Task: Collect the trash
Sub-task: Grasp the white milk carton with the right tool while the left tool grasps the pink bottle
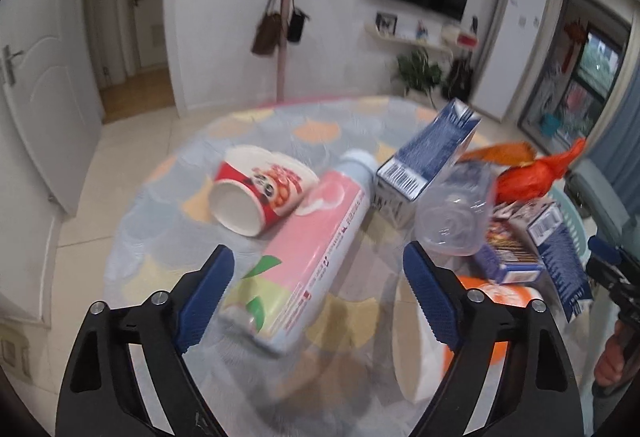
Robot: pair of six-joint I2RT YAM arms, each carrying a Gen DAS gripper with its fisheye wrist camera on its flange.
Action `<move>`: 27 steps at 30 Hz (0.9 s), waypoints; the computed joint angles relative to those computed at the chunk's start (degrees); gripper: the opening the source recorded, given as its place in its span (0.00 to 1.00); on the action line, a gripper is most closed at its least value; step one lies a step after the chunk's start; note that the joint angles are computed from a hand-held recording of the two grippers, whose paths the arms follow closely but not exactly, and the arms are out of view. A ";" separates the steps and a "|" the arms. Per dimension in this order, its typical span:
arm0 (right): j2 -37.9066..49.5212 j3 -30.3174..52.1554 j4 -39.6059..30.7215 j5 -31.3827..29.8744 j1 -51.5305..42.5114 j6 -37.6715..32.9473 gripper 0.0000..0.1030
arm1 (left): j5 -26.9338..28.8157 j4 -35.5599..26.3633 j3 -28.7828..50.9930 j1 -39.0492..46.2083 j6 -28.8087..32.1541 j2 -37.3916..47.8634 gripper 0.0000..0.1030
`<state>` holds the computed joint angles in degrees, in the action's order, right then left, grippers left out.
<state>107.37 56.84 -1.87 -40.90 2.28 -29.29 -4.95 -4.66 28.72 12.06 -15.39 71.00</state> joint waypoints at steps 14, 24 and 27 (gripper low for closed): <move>6.12 8.62 -13.53 0.01 5.15 -4.24 0.72 | 1.25 -2.71 10.37 0.02 1.33 16.51 0.48; 5.57 8.33 -13.70 5.91 8.00 0.75 0.72 | -4.33 0.55 -2.00 -6.57 -9.93 4.39 0.46; 5.22 6.79 -11.03 8.22 8.74 2.21 0.64 | -7.76 -0.84 -5.51 -9.58 -14.09 -1.10 0.46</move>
